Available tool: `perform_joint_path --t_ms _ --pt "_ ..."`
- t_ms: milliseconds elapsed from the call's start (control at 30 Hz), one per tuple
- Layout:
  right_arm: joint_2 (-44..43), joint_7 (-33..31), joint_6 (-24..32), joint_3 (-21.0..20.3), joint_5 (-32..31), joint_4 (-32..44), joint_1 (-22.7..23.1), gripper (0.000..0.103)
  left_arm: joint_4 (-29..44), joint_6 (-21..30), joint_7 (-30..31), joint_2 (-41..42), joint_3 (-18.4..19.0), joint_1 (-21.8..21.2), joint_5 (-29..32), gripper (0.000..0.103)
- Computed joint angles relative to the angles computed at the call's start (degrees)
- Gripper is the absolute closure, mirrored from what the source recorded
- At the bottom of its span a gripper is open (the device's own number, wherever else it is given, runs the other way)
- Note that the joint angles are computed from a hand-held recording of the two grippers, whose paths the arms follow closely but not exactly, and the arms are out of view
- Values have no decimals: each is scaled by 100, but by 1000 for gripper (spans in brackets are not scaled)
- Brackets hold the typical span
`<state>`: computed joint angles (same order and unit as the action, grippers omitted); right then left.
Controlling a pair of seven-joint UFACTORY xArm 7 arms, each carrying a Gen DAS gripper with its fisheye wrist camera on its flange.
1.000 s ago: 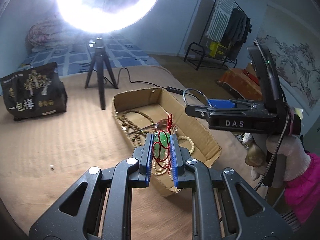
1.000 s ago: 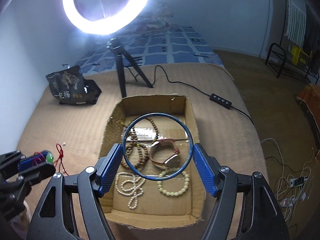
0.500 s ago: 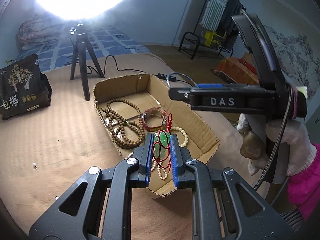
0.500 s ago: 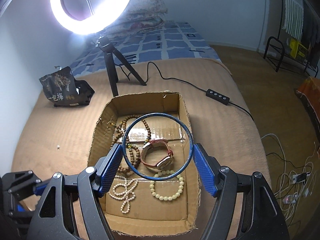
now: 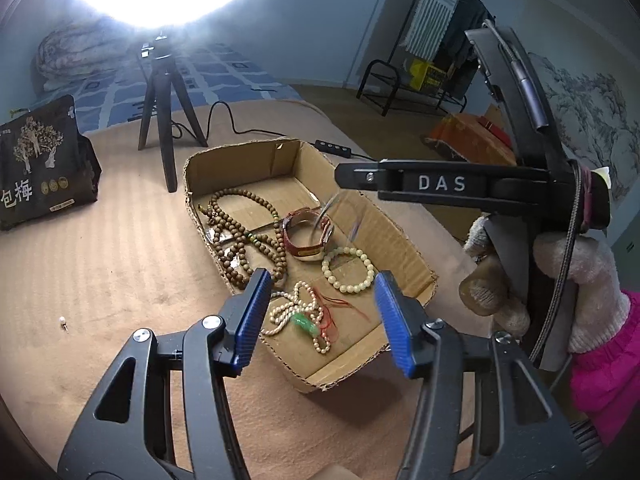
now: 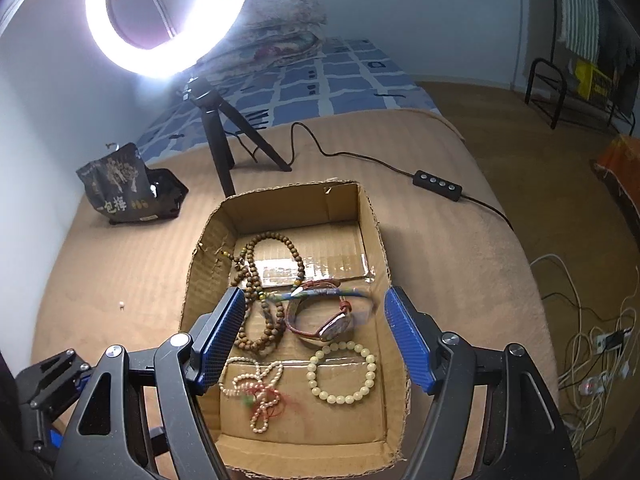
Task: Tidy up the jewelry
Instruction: 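Open left tool to drop pendant while right tool releases bangle into box, then move both open tools back toward the pearl earring on the blanket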
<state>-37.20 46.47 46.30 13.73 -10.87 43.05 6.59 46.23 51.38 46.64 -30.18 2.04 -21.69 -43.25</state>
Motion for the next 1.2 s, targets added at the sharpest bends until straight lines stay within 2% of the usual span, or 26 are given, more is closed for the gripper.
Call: perform_joint_path --t_ms 700,1000,1200 --pt "-21 174 132 117 -122 112 -20 31 -33 45 31 -171 79 88 188 48" --pt "-159 540 239 278 -125 267 -22 31 47 102 272 -302 317 296 420 48" --pt "-84 811 108 442 -133 414 68 31 203 143 481 -133 555 585 584 48"
